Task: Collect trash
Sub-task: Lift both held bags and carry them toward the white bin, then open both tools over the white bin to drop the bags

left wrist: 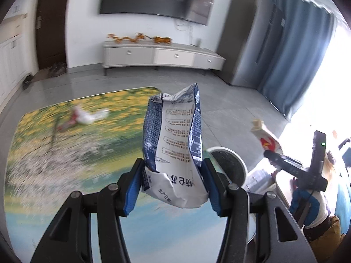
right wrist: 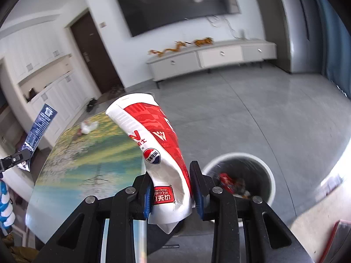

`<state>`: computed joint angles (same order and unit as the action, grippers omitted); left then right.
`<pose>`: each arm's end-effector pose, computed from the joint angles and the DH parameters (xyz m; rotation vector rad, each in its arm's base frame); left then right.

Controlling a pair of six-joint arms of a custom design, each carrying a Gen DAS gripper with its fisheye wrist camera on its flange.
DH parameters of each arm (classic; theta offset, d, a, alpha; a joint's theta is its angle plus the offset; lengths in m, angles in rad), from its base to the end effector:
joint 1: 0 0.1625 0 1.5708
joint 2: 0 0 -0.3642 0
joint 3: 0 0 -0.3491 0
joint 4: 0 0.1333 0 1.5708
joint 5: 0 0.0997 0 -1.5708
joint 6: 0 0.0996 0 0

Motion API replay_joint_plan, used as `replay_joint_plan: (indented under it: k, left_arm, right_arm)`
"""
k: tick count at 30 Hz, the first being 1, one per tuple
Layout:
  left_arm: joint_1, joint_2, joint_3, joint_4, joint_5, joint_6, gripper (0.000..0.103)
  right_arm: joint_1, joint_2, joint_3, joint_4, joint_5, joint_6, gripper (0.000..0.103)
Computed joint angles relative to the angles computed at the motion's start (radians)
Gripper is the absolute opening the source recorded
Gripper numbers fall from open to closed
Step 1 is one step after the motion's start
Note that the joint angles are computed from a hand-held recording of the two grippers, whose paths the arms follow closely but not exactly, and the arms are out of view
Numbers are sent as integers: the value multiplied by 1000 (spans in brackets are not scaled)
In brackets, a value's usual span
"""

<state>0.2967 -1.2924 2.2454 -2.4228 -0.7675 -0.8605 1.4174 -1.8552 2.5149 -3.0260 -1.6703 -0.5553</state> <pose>-0.3174 -0.3114 0.1492 0.5727 2.4652 -0.8796 0.0739 -0.3294 0.3000 0.4667 -2.5643 0.9818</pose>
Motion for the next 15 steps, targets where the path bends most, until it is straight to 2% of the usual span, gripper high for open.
replay_joint_plan:
  k: [6, 10, 15]
  left_arm:
    - [74, 244, -152, -160, -84, 211, 51]
    - [125, 397, -272, -211, -162, 324, 51]
    - [172, 564, -422, -217, -235, 411, 51]
  right_arm:
    - [-123, 4, -29, 37, 19, 30, 29]
    - [-165, 40, -59, 36, 4, 50, 29]
    - [-191, 96, -103, 23, -32, 72, 29]
